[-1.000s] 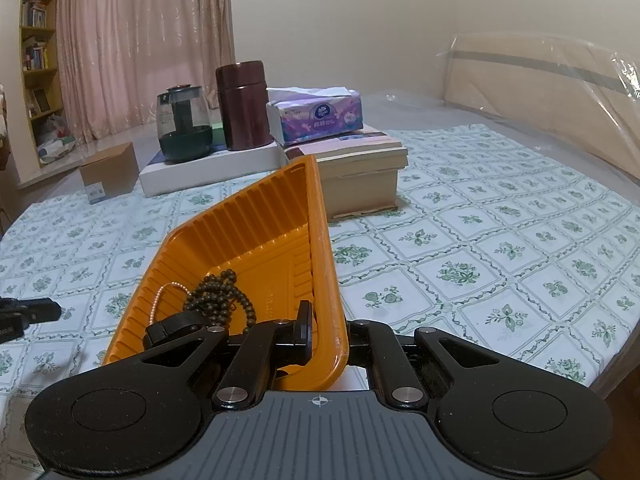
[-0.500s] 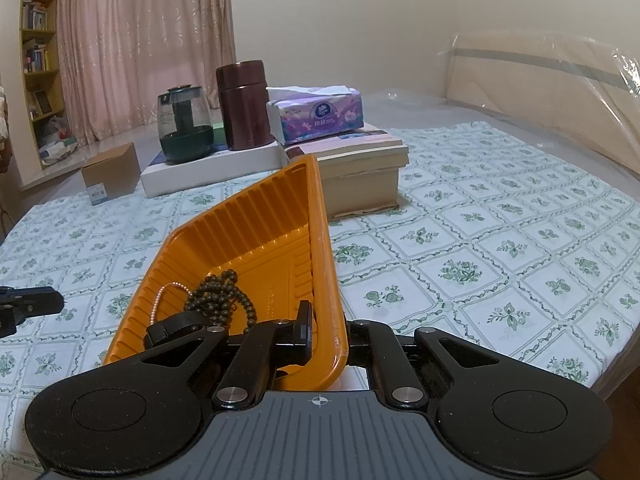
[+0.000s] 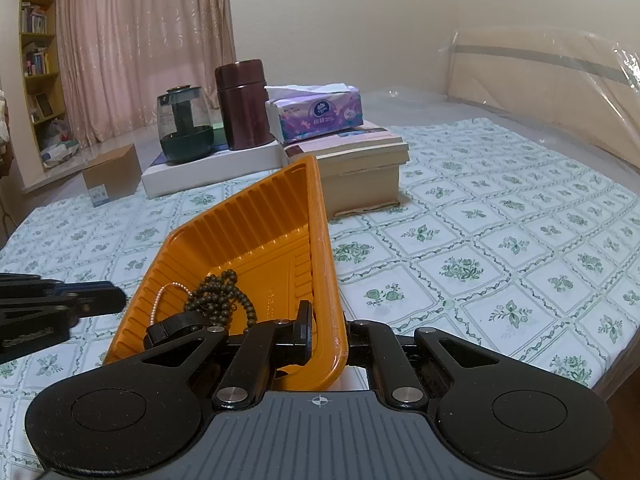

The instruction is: Organize jewelry

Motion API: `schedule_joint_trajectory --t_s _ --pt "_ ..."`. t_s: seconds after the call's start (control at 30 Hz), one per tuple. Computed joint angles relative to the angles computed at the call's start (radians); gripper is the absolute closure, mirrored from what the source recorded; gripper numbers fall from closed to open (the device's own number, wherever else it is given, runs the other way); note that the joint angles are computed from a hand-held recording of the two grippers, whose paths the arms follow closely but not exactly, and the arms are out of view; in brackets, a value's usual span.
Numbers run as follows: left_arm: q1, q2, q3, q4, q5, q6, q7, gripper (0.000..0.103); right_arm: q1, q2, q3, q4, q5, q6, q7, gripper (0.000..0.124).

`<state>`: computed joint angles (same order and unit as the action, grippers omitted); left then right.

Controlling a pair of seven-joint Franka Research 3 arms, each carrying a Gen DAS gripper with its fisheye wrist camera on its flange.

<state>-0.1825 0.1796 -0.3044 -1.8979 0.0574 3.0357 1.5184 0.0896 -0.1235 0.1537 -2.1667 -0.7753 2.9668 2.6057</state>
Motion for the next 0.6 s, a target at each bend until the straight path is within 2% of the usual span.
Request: schedule_joint_trajectory --t_s 0.07,0.1,0.13,0.17,0.27,0.47,0.6 --pt "-0.005 0.013 0.004 0.010 0.012 -0.001 -0.002 0.093 0.000 0.001 -0.001 0.000 0.001 0.000 0.000 0.116" --pt "-0.015 0.015 0.016 0.010 0.032 0.003 -0.016 0.089 0.001 0.001 -0.002 0.000 0.003 0.002 -0.002 0.116" --pt "-0.019 0.012 0.024 0.004 0.046 0.009 -0.028 0.081 0.001 0.001 -0.002 -0.001 0.005 0.003 -0.003 0.116" --pt "-0.022 0.007 0.032 -0.007 0.059 0.021 -0.042 0.079 0.001 0.001 -0.002 -0.001 0.005 0.003 -0.003 0.116" --pt "-0.018 -0.023 0.047 -0.053 0.076 0.043 -0.087 0.079 0.000 0.002 -0.002 0.000 0.003 0.004 0.001 0.116" --pt "-0.047 -0.112 0.138 -0.154 0.269 0.037 -0.318 0.079 -0.001 -0.001 -0.002 -0.007 0.013 0.010 -0.007 0.116" --pt "-0.020 -0.166 0.138 -0.208 0.359 0.019 -0.430 0.079 0.003 0.001 -0.011 -0.016 0.054 0.026 -0.047 0.116"
